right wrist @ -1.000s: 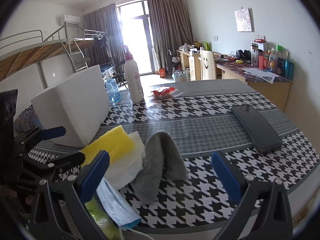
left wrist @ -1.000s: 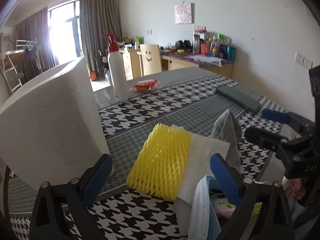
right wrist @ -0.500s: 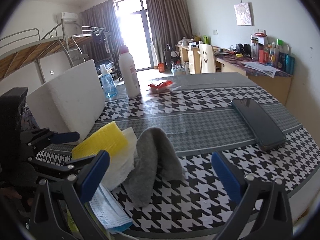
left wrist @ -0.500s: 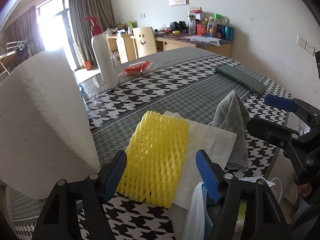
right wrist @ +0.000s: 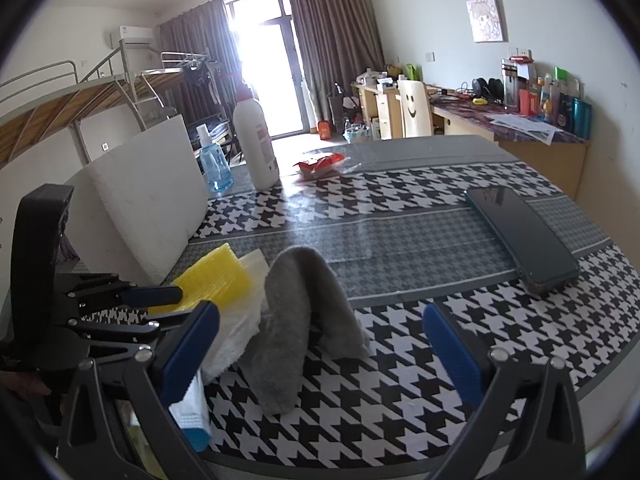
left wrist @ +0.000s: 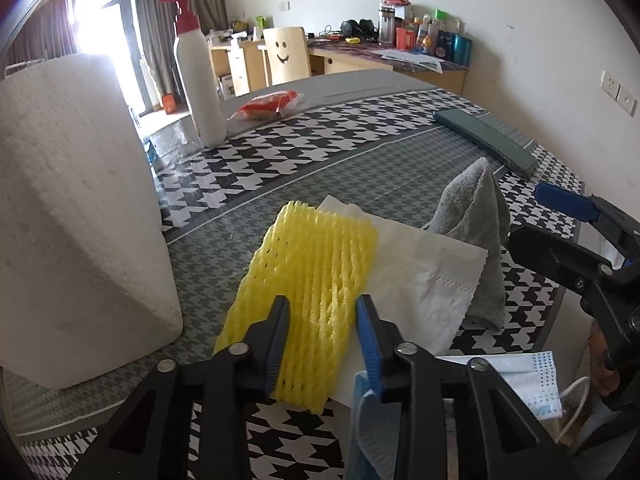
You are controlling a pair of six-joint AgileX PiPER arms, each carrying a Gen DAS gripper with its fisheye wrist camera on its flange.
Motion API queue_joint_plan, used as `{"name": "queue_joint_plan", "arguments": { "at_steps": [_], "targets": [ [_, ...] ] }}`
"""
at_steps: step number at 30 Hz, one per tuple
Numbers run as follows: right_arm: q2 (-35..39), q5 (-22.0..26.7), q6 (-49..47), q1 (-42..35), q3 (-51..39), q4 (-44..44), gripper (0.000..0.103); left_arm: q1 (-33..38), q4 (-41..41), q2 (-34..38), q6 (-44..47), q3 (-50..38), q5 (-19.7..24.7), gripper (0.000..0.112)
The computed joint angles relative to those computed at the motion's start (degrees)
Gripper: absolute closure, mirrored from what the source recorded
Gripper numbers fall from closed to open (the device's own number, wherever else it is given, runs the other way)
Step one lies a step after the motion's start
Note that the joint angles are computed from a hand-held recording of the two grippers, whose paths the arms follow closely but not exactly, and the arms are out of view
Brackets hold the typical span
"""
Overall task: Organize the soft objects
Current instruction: 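Close the left tool on the yellow mesh while the right tool grasps the grey cloth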
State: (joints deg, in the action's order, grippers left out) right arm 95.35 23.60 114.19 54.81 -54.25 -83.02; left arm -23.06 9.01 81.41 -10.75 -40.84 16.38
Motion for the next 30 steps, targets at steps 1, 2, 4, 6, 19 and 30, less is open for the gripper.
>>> {"name": "queue_joint_plan", "arguments": {
  "at_steps": [1, 2, 4, 6, 19, 30],
  "targets": [
    [0.1, 0.0, 0.0, 0.0, 0.0, 0.1, 0.0, 0.4, -1.9, -0.1, 1.8, 0.1, -0.2, 0.085],
    [0.2, -0.1, 0.0, 0.0, 0.0, 0.2, 0.0, 0.8, -4.1, -0.1, 3.9, 0.1, -0.2, 0.087],
    [0.4, -0.3, -0.6, -0.2, -0.2, 0.8, 0.0, 1.5, -6.6, -0.3, 6.1, 0.3, -0.5, 0.097],
    [0.7, -0.5, -1.2, -0.4, -0.5, 1.5, 0.0, 2.5, -11.6, -0.9, 10.8, 0.6, -0.6, 0.101],
    [1.7, -0.1, -4.9, -0.5, -2.2, 4.8, 0.002, 7.8, -34.4, -9.8, 33.5, 4.5, -0.9, 0.103],
    [4.0, -1.3, -15.2, -1.6, -5.0, 14.8, 0.033, 8.9, -40.8, -13.0, 40.0, 6.2, -1.0, 0.103]
  ]
}}
